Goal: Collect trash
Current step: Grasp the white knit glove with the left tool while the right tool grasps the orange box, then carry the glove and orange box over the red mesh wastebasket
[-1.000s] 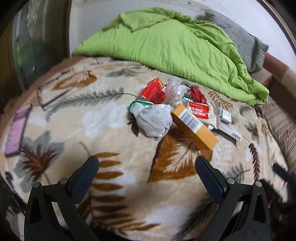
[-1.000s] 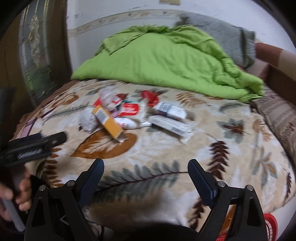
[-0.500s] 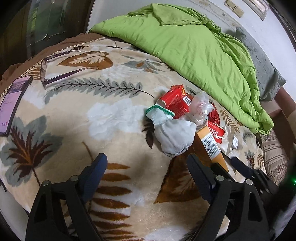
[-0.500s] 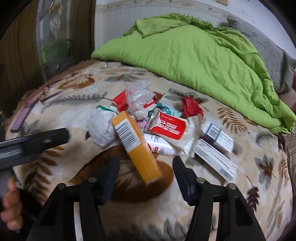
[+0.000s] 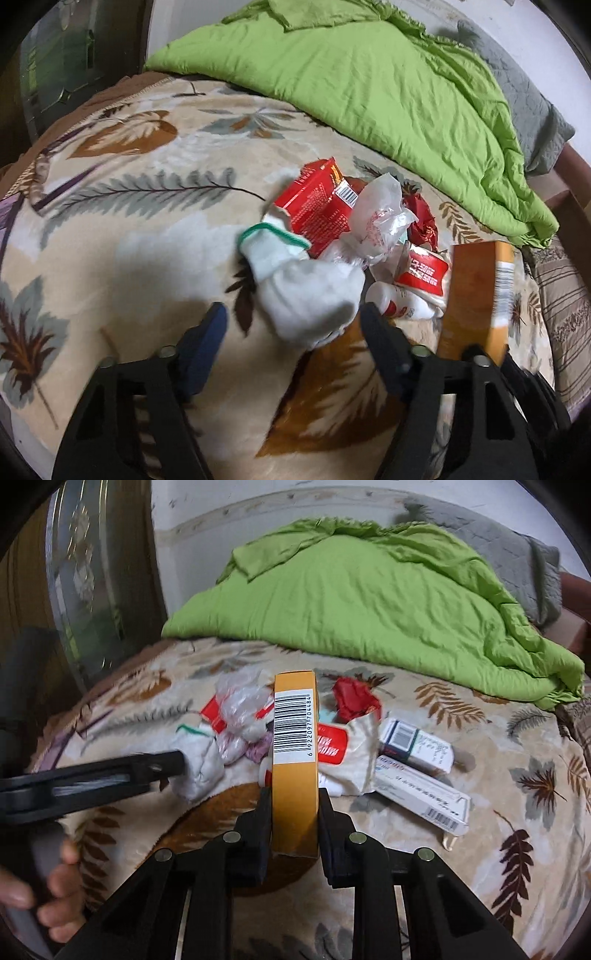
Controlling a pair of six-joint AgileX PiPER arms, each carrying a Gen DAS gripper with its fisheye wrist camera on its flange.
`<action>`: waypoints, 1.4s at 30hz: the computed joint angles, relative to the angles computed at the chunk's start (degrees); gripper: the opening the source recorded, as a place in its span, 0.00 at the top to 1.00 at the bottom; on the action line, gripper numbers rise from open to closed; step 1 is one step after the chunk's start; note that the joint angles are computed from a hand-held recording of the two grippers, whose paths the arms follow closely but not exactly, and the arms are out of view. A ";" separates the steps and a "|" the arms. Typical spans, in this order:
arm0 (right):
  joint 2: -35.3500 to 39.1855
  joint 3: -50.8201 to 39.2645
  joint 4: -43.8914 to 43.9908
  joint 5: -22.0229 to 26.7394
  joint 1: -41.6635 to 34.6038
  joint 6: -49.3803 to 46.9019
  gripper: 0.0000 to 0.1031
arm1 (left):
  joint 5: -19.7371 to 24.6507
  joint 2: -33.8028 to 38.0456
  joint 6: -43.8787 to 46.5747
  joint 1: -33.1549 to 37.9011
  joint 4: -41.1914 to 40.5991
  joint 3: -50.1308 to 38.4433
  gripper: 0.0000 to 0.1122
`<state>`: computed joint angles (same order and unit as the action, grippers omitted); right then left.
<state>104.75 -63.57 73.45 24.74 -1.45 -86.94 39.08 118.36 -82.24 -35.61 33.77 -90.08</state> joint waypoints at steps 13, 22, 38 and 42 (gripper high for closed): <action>-1.08 1.40 5.77 -0.06 -0.97 -4.69 0.77 | -2.37 5.79 10.61 1.77 -5.49 -5.83 0.74; -3.30 4.17 12.54 1.66 -3.49 -9.43 0.77 | -4.27 -0.79 -3.85 -3.45 11.25 2.87 0.77; -4.42 5.35 13.65 4.26 -6.60 -6.94 0.77 | 9.20 3.33 -5.03 -12.64 26.31 -4.75 0.77; -4.31 5.13 12.67 5.17 -7.10 -5.17 0.77 | 9.22 3.71 -4.35 -12.59 25.90 -5.23 0.77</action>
<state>100.44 -58.44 86.13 29.91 -8.55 -92.10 48.29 122.07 -86.59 -48.20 59.68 -95.31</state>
